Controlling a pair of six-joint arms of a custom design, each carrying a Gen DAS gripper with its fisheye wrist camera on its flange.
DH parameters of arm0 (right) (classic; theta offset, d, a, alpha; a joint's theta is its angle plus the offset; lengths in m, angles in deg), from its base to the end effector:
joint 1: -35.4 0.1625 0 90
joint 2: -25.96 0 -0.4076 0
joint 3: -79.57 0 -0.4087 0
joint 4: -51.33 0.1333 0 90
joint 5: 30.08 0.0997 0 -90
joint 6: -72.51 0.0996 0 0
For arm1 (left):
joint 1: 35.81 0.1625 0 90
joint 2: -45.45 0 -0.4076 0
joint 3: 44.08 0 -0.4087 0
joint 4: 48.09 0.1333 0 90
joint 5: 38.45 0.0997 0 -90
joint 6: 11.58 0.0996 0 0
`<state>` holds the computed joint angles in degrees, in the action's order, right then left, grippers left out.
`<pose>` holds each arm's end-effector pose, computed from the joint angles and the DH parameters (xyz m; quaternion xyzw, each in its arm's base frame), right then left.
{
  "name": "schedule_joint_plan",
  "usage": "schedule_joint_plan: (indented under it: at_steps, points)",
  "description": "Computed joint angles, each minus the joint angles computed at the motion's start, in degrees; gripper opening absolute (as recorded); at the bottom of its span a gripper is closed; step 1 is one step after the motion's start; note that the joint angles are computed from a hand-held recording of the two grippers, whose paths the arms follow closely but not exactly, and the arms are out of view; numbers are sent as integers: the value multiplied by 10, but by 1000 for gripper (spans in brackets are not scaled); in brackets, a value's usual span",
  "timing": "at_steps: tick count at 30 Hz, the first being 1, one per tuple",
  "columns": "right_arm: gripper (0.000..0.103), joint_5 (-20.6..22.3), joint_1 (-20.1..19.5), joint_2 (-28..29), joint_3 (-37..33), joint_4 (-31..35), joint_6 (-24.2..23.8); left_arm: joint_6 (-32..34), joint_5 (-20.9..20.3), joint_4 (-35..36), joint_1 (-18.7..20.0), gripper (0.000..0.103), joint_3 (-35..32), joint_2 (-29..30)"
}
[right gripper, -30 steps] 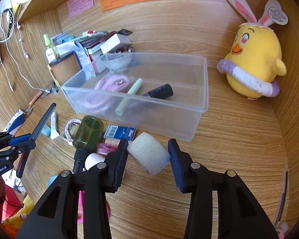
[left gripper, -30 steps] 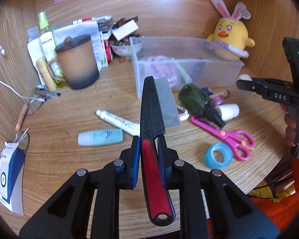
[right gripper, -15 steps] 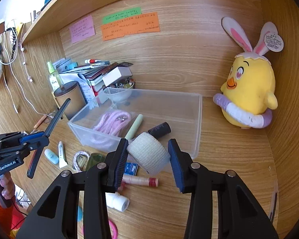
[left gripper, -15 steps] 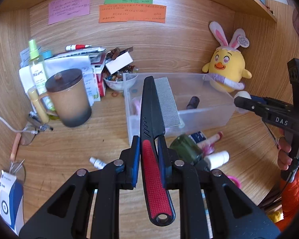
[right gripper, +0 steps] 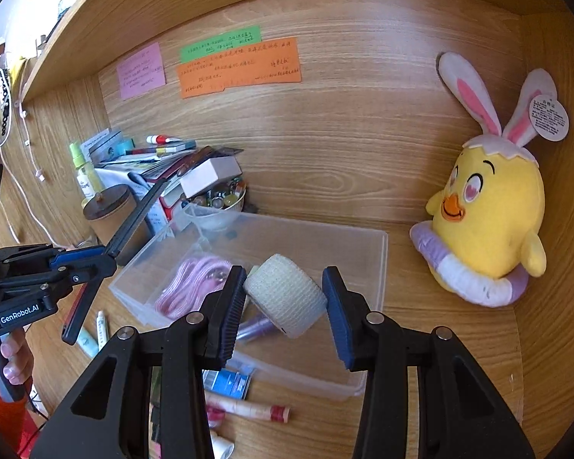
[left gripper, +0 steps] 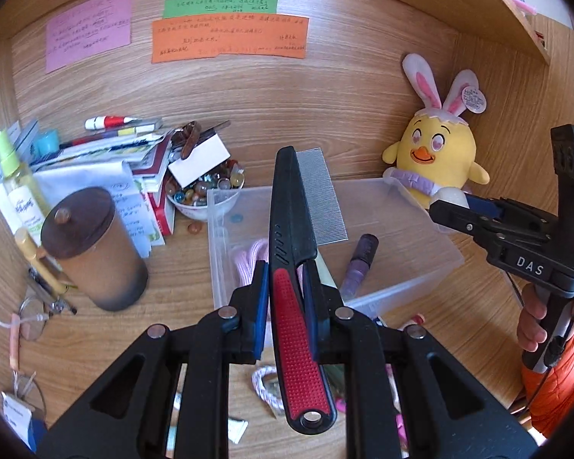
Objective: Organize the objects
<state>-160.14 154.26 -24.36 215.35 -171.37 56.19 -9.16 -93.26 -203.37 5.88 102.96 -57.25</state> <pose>0.2615 -0.3312 0.0902 0.2040 -0.8475 0.4085 0.2708 -0.1158 -0.3585 0.2341 0.3519 0.8705 -0.2754 0.2062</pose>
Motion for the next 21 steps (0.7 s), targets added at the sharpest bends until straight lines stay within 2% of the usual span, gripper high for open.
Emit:
schedule_joint_plan:
  at_steps: [6, 13, 20, 21]
  points:
    - [38, 8, -22, 1, -17, 24, 5, 15, -23, 4, 25, 17, -52, 80]
    - [38, 19, -52, 15, -29, 66, 11, 13, -56, 47, 61, 17, -115, 170]
    - [38, 19, -72, 24, -37, 104, 14, 17, -71, 65, 80, 16, -143, 216]
    - [38, 21, -74, 26, -38, 106, 13, 19, -75, 68, 82, 9, -147, 221]
